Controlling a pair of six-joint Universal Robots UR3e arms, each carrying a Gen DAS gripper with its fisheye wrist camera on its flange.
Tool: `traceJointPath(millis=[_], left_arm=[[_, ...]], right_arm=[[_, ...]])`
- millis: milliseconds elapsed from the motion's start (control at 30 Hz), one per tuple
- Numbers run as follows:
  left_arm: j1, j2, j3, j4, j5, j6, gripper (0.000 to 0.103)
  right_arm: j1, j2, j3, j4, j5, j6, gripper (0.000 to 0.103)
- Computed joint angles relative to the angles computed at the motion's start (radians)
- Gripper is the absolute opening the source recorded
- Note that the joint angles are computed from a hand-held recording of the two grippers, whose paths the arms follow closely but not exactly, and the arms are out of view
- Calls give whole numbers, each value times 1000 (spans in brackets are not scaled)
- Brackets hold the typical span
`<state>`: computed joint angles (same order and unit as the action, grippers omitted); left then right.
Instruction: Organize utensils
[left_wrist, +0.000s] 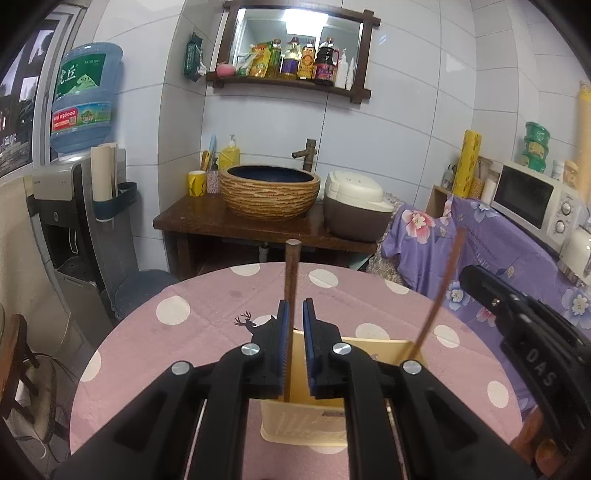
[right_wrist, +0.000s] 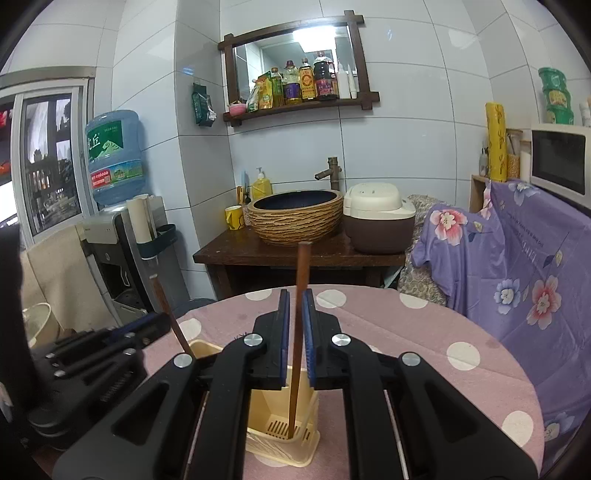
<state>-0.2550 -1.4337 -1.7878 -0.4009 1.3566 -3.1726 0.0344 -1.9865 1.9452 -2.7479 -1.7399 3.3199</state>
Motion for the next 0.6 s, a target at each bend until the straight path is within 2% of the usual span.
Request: traceJointPath(millis=[33,67,100,133,167,233,267,300,367,433,600], left_arm=[[6,28,-30,16,-4,10,22],[16,65,-72,43,-5,21,39],[25,96,-113,74,-2,22,48],[36,124,-146,97,-8,18,58],[55,158,-182,109,-22,15,61],[92,219,-231,90,-48,18,67],[119,263,-269,82,-67,19,75],[139,290,-294,85,-80,20,79],[184,375,-384,118,-104,37,93],[218,459,-458,116,-119,83,98],[313,652,-573,-49,-166,154,98]], right_arm=[[4,-14,14,-7,-2,-3,12],[9,-30,30,-16,-8,-5,19],[12,-43,46,-28,-7,-7,26],[20,-56,62,-43,-14,-9,42],[34,-63,76,-59,-30,-10,50],[75,-83,102,-75,-77,-8,52],[90,-98,113,-72,-92,-8,57],[107,-112,126,-73,-113,-3,60],[149,-151,168,-86,-164,12,74],[208,-189,214,-90,-233,25,82],[357,-286,319,7,-392,91,87]])
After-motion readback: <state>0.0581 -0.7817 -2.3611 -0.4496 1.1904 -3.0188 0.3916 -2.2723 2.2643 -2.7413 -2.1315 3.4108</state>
